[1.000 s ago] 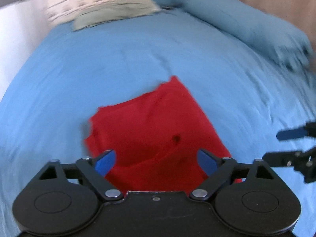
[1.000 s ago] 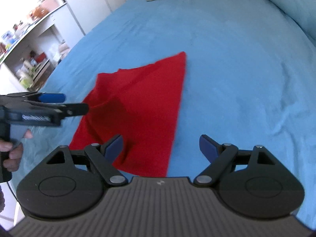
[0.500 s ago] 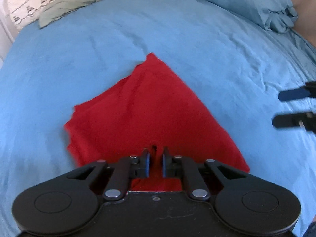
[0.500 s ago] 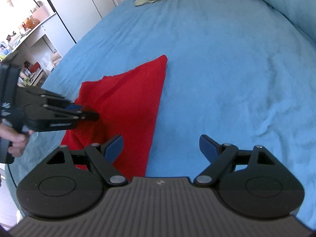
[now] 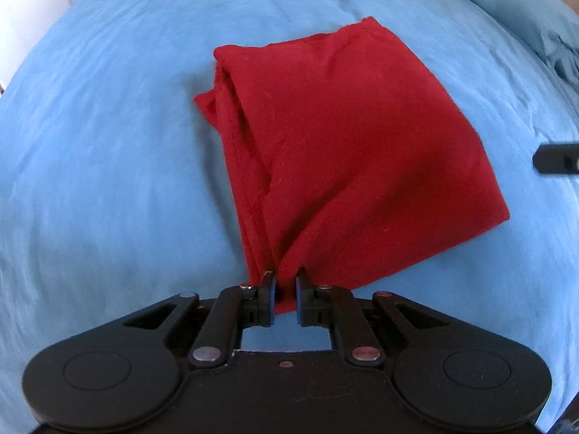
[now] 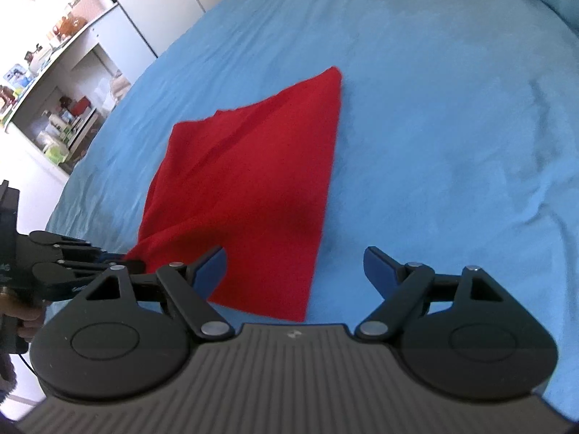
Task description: Fold small clothes
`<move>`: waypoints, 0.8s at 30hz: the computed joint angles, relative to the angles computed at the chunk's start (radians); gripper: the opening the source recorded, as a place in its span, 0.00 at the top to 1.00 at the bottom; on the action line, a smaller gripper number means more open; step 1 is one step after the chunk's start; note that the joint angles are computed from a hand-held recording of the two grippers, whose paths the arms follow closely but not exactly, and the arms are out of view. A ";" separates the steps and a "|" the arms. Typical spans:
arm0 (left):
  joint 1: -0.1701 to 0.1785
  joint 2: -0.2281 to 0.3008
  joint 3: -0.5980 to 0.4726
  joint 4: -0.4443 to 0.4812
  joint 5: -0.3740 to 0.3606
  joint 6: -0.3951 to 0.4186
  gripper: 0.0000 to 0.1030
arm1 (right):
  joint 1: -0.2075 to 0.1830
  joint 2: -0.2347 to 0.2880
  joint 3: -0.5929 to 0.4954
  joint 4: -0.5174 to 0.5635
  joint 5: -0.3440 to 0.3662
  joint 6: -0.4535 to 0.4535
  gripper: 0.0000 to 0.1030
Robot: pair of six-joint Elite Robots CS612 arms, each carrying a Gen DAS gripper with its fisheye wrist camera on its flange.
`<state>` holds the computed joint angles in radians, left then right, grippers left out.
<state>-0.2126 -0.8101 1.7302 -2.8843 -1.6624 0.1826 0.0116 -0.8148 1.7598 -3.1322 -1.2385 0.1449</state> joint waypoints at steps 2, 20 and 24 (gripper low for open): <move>-0.003 -0.014 0.000 0.043 0.012 0.001 0.73 | 0.006 0.000 -0.005 0.020 -0.002 -0.006 0.05; 0.013 0.048 -0.124 0.003 -0.057 -0.061 0.81 | 0.035 0.018 -0.048 0.101 -0.065 -0.047 0.05; 0.008 0.057 -0.123 -0.016 -0.035 -0.051 0.94 | 0.033 0.024 -0.054 0.115 -0.057 -0.039 0.05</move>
<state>-0.2042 -0.7527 1.6077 -2.9003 -1.6972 0.1312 0.0451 -0.7906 1.7057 -3.0171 -1.2955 0.1062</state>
